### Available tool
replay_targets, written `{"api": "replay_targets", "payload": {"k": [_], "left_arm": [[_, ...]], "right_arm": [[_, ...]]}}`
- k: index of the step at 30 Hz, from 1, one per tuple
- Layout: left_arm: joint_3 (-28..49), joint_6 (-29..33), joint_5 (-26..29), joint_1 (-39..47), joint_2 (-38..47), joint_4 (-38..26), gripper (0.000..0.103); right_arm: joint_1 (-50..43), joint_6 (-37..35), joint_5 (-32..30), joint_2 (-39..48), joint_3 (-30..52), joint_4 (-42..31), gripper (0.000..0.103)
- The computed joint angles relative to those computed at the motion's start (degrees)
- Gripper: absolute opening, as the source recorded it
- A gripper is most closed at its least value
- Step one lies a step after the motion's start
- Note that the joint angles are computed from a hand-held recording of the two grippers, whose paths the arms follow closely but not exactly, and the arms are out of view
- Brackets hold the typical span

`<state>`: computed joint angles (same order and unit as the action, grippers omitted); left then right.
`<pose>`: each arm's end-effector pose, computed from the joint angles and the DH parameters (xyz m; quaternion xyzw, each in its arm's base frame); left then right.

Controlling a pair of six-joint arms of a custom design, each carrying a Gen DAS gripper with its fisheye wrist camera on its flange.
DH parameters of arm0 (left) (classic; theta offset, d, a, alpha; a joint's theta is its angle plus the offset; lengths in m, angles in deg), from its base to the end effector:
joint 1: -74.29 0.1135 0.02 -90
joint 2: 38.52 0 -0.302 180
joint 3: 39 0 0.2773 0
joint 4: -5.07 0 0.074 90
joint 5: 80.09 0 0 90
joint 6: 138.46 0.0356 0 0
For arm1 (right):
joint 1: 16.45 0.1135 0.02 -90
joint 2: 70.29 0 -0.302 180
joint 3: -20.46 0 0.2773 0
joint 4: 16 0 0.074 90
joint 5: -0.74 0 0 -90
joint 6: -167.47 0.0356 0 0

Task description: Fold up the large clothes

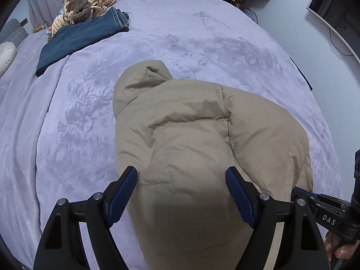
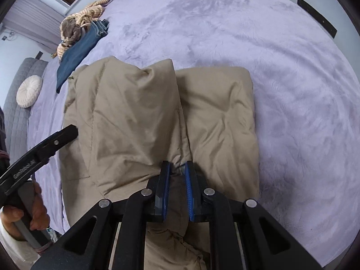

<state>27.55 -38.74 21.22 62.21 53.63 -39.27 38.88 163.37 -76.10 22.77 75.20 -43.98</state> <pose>0.3102 -0.0735 0.1932 0.2022 0.9590 -0.1006 0.1713 0.1758 0.2399 0.1436 0.2790 0.9316 0.1552 0.1735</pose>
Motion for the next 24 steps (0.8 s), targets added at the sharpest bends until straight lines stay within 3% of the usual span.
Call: {"api": "replay_targets", "payload": {"k": [5, 7, 11, 15, 22, 24], "left_arm": [[0.1, 4.2, 2.1, 4.1, -1.3, -3.6, 0.082], [-0.3, 6.0, 2.7, 5.8, -1.8, -4.2, 0.103], [-0.9, 9.7, 4.9, 9.2, -2.7, -5.7, 0.103], [-0.9, 14.1, 6.3, 11.3, -2.2, -7.5, 0.103], [-0.1, 17.7, 7.2, 14.0, 0.0, -8.7, 0.103], [0.2, 17.8, 7.7, 14.2, 0.9, -8.8, 0.103]], "right_arm": [[1.4, 2.4, 1.2, 0.3, 2.1, -3.8, 0.015], [2.2, 3.8, 2.1, 0.8, 3.3, -5.6, 0.015], [4.2, 8.1, 3.9, 1.5, 5.2, -8.9, 0.016], [5.7, 11.1, 5.3, 2.5, 7.8, -13.0, 0.025], [10.2, 18.4, 9.0, 0.0, 8.4, -17.3, 0.066], [10.6, 18.1, 9.8, -2.3, 6.6, -16.3, 0.073]]}}
